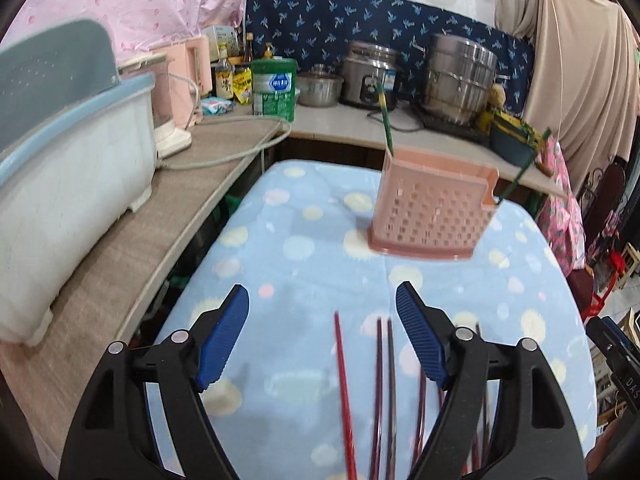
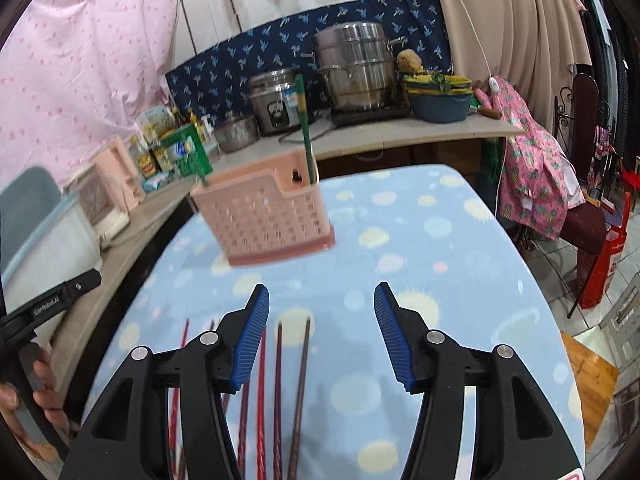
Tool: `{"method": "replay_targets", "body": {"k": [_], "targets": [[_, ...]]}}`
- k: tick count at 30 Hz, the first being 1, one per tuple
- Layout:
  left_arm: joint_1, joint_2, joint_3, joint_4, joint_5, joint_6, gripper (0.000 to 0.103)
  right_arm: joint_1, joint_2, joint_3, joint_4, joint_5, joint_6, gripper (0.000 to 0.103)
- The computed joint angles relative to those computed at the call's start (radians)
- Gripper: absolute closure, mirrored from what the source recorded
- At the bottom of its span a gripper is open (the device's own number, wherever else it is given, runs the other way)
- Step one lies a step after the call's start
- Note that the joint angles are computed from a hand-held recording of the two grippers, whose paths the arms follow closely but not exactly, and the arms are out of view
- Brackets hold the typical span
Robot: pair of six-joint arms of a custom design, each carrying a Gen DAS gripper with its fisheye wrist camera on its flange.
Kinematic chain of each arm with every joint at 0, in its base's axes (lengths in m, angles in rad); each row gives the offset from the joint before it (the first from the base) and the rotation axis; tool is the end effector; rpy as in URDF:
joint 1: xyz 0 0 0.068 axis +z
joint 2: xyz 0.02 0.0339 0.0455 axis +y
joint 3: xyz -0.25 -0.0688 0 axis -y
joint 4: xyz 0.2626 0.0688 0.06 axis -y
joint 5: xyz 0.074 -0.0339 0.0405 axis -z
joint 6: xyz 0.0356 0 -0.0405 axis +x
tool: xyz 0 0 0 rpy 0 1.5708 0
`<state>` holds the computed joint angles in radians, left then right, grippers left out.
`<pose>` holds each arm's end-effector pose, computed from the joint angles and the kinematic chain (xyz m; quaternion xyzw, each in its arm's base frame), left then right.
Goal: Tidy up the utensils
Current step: 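Move both tools back down over the remaining chopsticks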
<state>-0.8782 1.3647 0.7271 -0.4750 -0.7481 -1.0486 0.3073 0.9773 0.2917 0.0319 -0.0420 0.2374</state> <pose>0.1846 -0.1845 0.1603 -0.1598 0.8962 0.0295 0.4128 0.1982 0.0645 0.1343 -0.0406 0.8956 0.1372 0.4212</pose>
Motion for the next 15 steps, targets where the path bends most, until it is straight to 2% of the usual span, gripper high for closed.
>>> {"method": "replay_targets", "body": {"k": [7, 15], "targets": [[-0.122, 0.055, -0.063, -0.066, 0.019, -0.196, 0.031, 0.098, -0.14, -0.146, -0.077, 0.072, 0.026, 0.05], [-0.217, 0.125, -0.086, -0.089, 0.054, -0.328, 0.031, 0.222, -0.207, -0.259, -0.114, 0.147, 0.089, 0.05]]}}
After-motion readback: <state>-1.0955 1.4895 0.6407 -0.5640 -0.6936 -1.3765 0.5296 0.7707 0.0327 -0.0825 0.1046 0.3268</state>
